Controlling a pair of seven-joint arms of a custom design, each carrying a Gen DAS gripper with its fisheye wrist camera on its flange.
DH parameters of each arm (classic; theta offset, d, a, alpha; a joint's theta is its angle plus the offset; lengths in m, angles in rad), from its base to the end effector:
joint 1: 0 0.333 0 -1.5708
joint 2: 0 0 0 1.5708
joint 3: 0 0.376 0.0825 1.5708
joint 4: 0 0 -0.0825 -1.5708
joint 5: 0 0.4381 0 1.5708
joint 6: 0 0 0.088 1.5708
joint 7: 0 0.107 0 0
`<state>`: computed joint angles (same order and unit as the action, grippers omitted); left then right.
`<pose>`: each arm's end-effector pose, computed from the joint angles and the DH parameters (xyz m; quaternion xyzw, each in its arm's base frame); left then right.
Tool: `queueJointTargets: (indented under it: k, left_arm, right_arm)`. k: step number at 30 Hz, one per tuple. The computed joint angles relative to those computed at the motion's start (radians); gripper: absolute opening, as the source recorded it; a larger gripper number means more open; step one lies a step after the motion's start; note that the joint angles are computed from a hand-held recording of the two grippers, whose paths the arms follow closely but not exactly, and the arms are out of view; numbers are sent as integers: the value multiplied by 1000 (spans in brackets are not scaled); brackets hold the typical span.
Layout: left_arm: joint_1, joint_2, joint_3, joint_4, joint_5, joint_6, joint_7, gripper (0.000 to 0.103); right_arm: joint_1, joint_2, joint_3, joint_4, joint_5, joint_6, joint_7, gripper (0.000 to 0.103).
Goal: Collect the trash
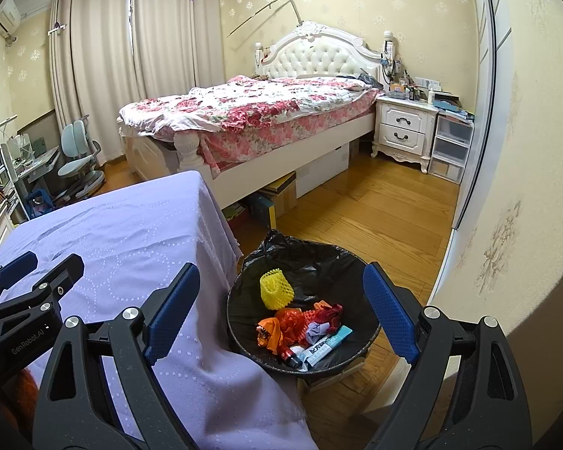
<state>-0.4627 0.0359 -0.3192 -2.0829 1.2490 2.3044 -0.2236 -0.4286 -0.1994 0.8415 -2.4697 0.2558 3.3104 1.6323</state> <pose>0.4592 -0.4262 0.4720 -0.6829 0.5584 -0.2920 0.3695 0.4986 0.2082 0.4853 -0.6666 0.5763 -0.2694 0.3885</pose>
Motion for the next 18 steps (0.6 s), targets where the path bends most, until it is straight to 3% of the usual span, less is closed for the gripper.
queueJointTargets:
  k: [18]
  left_arm:
    - [-1, -1, 1, 0, 3, 1, -5, 85]
  right_arm:
    - [-4, -1, 5, -1, 1, -1, 1, 87]
